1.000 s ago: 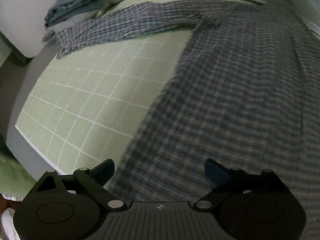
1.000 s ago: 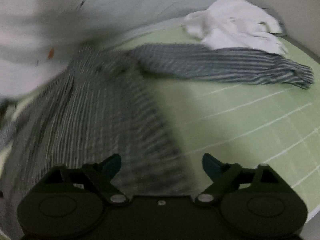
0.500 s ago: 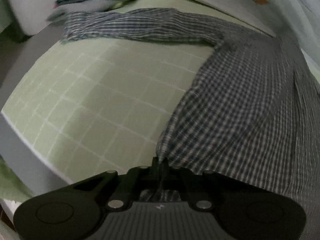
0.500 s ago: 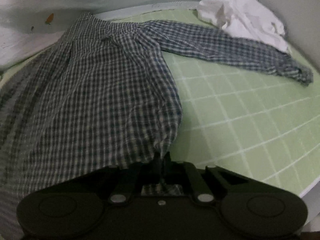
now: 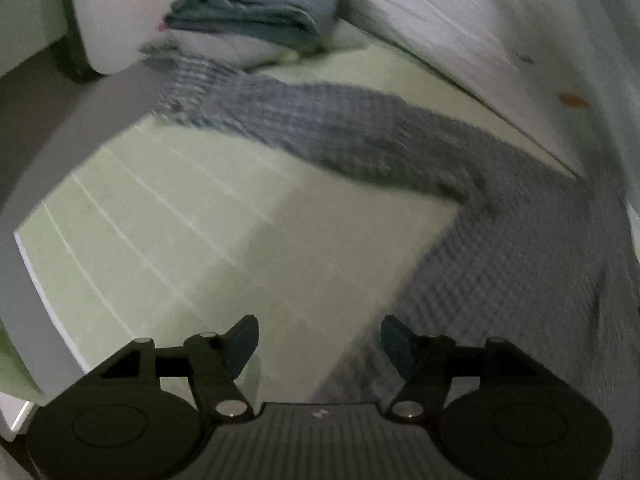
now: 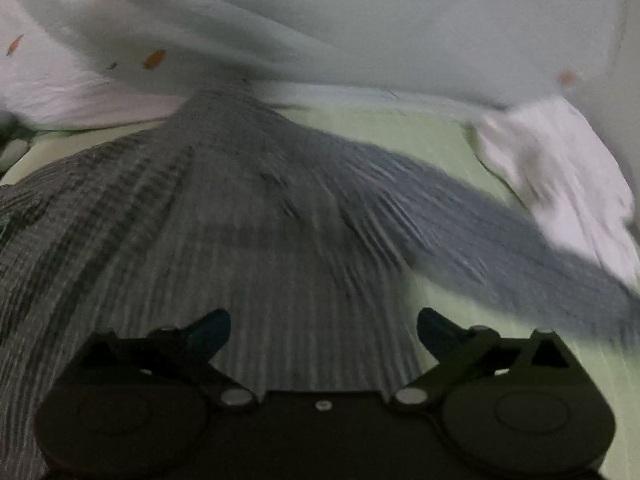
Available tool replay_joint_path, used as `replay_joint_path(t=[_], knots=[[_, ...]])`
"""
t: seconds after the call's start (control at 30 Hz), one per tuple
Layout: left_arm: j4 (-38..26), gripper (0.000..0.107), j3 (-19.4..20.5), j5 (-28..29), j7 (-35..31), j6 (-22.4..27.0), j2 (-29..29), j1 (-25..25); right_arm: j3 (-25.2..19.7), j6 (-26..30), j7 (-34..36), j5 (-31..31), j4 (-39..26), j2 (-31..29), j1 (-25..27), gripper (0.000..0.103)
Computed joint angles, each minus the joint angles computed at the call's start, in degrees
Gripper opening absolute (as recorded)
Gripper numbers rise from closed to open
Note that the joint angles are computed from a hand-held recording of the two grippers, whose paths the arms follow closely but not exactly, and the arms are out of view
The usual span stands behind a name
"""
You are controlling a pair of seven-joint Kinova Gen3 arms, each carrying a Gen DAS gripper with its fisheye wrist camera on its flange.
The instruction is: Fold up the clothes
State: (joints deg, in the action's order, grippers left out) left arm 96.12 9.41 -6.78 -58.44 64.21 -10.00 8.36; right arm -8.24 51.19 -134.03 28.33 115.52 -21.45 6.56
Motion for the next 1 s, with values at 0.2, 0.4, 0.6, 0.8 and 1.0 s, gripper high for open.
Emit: replay_joint_path(t=[0.2, 0.4, 0.6, 0.8, 1.0], knots=[[-3.8, 0.075, -2.8, -2.7, 3.5, -2.7, 7.3, -2.9, -1.3, -10.6, 2.5, -0.8, -7.9, 14.0, 6.9, 0.102], [-10.6, 0.077, -7.3, -6.6, 10.9, -4.2, 17.1, -4.4, 2.1, -18.6, 10.4, -8.3, -22.6, 29.8, 9.8, 0.102], [-16.6, 0.083, -8.5, -15.0, 20.1, -6.0, 24.7, -3.3, 13.1, -22.3, 20.9, -22.3, -38.5, 44.9, 4.3, 0.101], [-18.8, 0.03, -17.0, -25.7, 31.6, -4.4, 29.4, 7.1, 14.4, -11.9, 25.3, -29.0, -52.2, 54.1, 4.9, 0.035], [-19.1, 0.019, -14.4, -30.2, 31.6, -4.1, 30.2, 6.3, 12.9, -15.6, 21.1, -20.3, -50.4, 54.1, 4.4, 0.011]])
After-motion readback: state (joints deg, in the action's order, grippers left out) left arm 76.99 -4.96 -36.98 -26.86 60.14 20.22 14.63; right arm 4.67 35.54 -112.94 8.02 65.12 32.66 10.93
